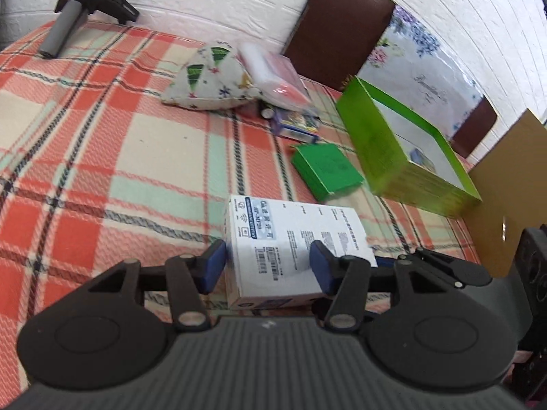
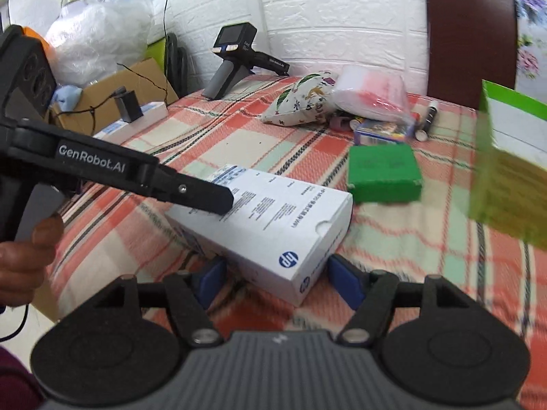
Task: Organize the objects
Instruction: 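Grasp the white HP box with the left gripper, then place the white HP box into the green box, open left gripper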
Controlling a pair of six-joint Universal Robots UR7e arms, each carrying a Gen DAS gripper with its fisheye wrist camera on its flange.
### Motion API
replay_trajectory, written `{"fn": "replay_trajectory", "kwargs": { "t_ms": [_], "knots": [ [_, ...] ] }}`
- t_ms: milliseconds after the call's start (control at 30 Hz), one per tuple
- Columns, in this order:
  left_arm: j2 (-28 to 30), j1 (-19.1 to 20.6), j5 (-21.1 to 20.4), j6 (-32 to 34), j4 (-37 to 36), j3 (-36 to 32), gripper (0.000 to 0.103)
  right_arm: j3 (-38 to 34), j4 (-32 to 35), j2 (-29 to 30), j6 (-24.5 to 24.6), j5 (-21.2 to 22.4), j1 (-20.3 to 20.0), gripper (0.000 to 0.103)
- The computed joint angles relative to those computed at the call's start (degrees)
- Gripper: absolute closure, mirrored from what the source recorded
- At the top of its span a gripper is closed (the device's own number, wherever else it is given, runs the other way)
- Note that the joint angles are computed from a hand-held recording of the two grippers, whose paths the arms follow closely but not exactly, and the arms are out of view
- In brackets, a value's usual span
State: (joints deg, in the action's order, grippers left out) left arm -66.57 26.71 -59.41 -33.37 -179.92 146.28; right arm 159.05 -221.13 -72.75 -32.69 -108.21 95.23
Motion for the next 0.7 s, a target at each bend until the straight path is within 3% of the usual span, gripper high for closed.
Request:
{"fn": "replay_trajectory", "kwargs": {
  "t_ms": [67,267,367,433,533,600,700],
  "knots": [
    [0.2,-0.3,2.9,-2.4,2.7,-1.0,0.029,-0.1,-1.4,0.6,0.4,-1.2,0.4,0.029],
    [0.2,0.6,4.0,-3.0,3.6,-2.4,0.029,0.7,-3.0,0.6,-0.7,-0.7,-0.9,0.028],
    [1.6,0.9,2.1,-1.0,3.5,-2.8,0.033,0.2,-4.0,2.2,-2.3,-0.8,-0.6,0.027],
    [3.2,2.5,-2.3,1.4,-0.1,-2.6,0.036,-0.5,-3.9,3.5,-3.4,-0.4,-0.5,0.026],
    [4.0,1.6,-0.6,1.0,-1.7,-2.2,0.037,-2.4,-8.1,8.4,-4.4,-4.4,2.2,0.022],
    [2.5,0.6,1.0,0.3,-1.9,-2.1,0.042,-2.3,-9.8,8.3,-4.2,-3.3,2.5,0.024],
    [1.0,-0.5,1.9,3.7,-3.6,-3.9,0.046,-2.1,-18.4,9.7,-7.8,-2.5,4.0,0.027]
  ]
}}
